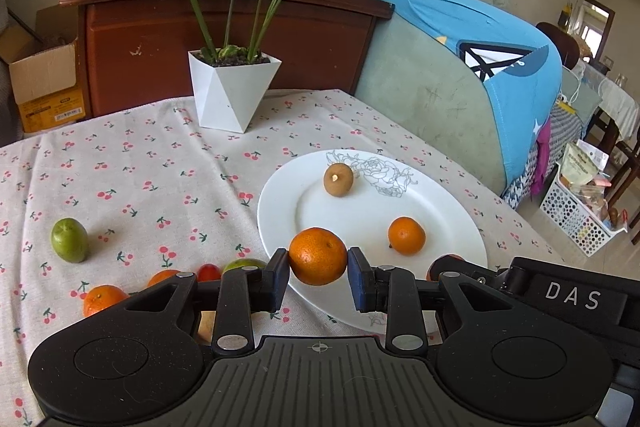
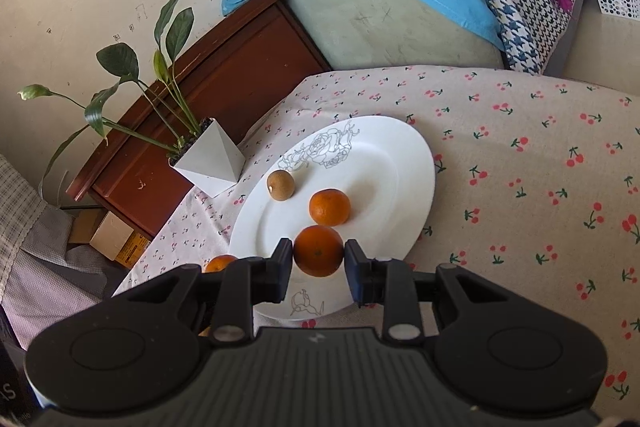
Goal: Organize fruits
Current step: 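Open both tools to release the oranges onto the plate, then move both tools back toward the remaining fruits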
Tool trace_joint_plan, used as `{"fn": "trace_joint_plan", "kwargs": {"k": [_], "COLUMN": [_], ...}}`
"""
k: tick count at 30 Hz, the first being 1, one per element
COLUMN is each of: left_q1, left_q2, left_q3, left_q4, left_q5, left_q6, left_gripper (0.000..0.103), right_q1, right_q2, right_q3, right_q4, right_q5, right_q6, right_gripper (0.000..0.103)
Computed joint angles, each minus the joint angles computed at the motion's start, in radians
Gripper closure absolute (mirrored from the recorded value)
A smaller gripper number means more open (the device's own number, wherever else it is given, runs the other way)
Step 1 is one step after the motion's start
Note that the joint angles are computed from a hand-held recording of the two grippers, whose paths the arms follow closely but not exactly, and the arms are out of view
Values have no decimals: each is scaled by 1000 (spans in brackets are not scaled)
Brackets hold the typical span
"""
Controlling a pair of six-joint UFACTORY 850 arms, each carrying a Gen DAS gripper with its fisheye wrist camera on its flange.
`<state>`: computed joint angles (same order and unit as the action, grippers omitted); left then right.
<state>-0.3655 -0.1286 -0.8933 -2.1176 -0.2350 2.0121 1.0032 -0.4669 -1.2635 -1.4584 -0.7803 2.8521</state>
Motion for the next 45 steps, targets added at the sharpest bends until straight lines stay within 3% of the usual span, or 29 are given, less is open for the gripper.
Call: {"fn": "trace_joint_plan", "kwargs": {"k": [4, 7, 12, 16, 19, 23, 26, 38, 45], "left_q1": [-10, -17, -11, -4, -2, 13, 17, 61, 98], "left_q2": [-7, 4, 29, 51, 68, 87, 103, 166, 197], "left_q3": [-12, -9, 5, 19, 31, 45, 58, 110, 139], "left_q4": [-15, -132, -202, -170, -254, -178, -238, -162, -258], "left_q5": [8, 33, 41, 51, 70, 81, 95, 109, 133], "left_q6": [29, 132, 205, 172, 260, 174, 236, 142, 209], "left_gripper": [69, 53, 52, 46, 45, 43, 40, 35, 33], "right_q1": [2, 3, 5, 11, 13, 16, 20, 42, 53], "right_q2": [2, 6, 5, -1, -7, -8, -11, -26, -32], "right_q3": [1, 6, -3, -14, -24, -26, -33, -64, -74], "right_q4": [-3, -2, 6, 10, 23, 21, 27, 47, 62], "right_q5": [-18, -21, -18, -18, -10, 14, 25, 47, 49], "right_q6": [12, 18, -4, -32, -66, -77, -104, -225, -272], "right_gripper": [72, 72, 71, 67, 67, 66, 66, 65, 65]}}
